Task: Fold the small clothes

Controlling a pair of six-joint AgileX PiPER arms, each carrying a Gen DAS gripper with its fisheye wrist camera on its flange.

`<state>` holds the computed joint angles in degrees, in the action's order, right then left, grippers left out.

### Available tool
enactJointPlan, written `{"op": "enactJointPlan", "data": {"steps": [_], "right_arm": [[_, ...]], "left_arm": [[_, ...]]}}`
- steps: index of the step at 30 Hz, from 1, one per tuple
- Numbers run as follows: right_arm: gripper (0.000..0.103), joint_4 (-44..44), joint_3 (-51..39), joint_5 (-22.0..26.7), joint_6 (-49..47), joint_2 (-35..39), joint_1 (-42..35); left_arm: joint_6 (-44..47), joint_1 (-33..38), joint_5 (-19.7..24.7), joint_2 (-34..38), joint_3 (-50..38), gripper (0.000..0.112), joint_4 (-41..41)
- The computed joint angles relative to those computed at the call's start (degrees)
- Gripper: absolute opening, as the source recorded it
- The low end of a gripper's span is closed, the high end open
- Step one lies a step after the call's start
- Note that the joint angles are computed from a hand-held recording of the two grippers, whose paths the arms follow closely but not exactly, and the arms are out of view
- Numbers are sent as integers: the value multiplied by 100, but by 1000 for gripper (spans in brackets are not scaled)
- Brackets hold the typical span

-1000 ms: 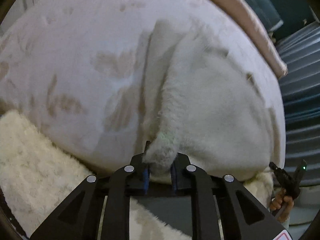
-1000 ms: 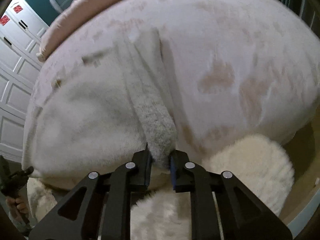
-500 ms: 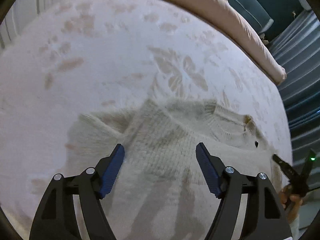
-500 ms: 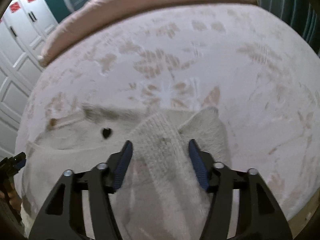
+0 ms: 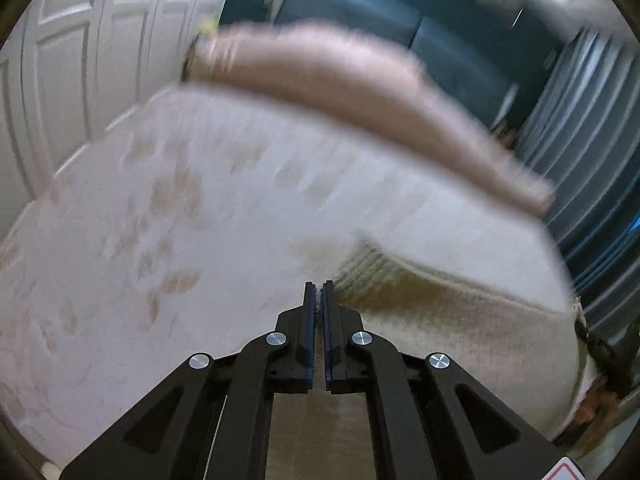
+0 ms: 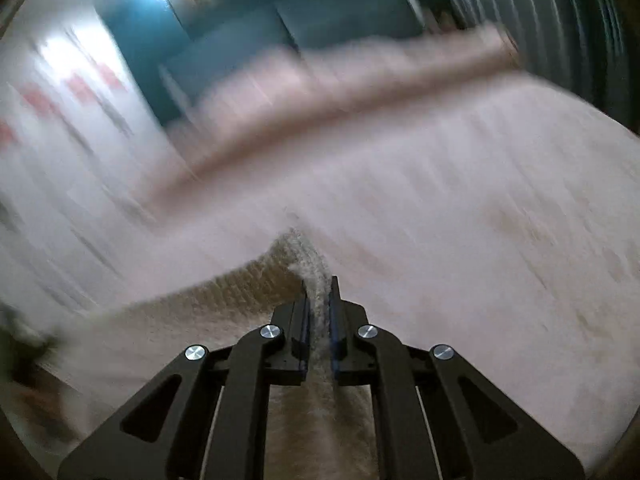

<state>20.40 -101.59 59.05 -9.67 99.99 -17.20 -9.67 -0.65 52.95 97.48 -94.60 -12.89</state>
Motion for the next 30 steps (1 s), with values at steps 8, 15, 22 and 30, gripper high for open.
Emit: {"op": "enactJointPlan", "data": {"steps": [8,15,22,30], "right_arm": [[7,110,590,-721,9,-88,182],[13,-503,910,-581,1083,35,61],[13,64,1838,-161,324,-1511,1243],[12,441,3379,-442,565,-1981,3262]], "left_arm": [[-676,-287,-546,263,848,1,698],[-880,-369,-458,574,658,13,1006],[-663,-965,-548,-800,1058,9,359],[-905,-2444,-329,-1181,1675,15,279]]}}
